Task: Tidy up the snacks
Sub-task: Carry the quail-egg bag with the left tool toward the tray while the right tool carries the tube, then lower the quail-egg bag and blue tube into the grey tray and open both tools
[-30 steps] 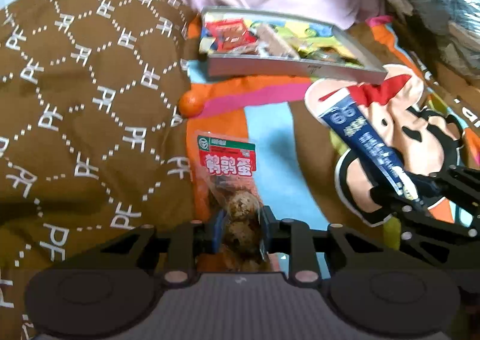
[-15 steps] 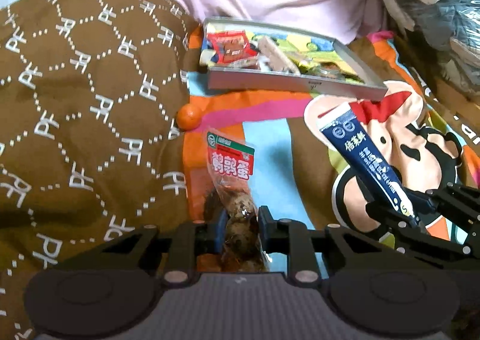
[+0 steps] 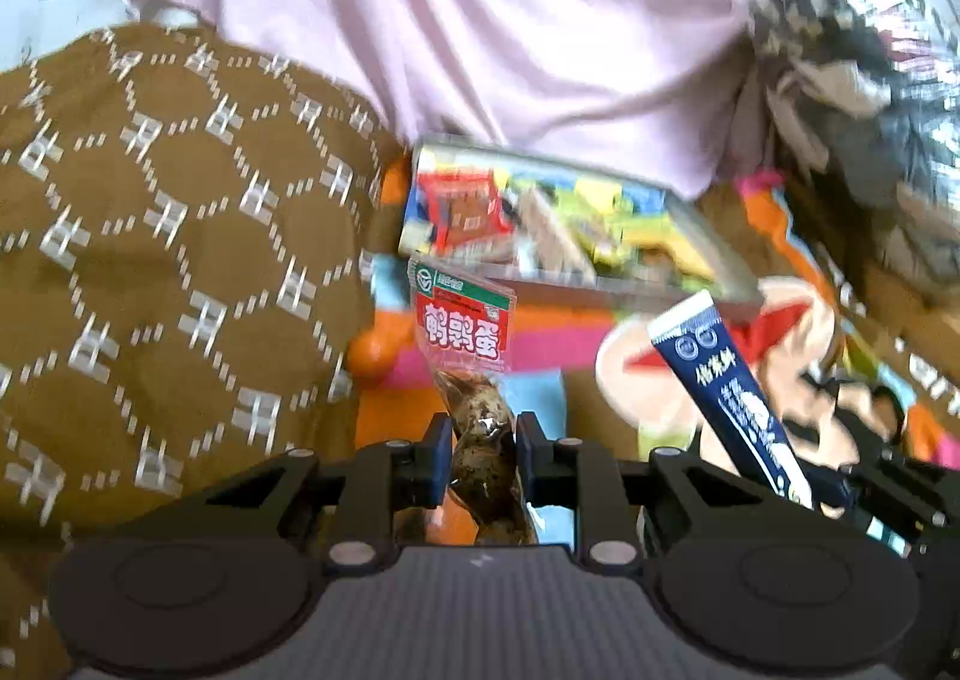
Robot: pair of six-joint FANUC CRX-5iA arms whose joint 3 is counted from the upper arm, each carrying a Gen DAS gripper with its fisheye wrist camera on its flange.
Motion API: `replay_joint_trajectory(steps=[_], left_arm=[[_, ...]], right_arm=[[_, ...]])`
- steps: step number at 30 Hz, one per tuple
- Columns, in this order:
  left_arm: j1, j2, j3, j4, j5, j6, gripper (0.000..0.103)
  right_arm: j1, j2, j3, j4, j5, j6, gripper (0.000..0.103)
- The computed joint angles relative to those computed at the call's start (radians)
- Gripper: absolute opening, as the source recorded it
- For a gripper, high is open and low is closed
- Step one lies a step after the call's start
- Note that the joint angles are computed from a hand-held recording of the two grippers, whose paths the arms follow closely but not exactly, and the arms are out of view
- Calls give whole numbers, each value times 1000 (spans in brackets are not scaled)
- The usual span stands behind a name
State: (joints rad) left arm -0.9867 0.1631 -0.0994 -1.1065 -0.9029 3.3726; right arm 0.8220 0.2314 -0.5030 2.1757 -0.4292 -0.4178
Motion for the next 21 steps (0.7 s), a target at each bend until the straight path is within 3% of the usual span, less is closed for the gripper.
replay_joint_trajectory(steps=[13,18,21], left_arm=[[170,72,165,-98,140,-37,25],[252,140,247,-103,220,-67,25],[307,184,300,-46,265,-142,25]], right_arm=[[-122,193,362,-56,128,15,29],[-133,324,533,-223,158,154,29],[-143,384,601,-242,165,136,29]])
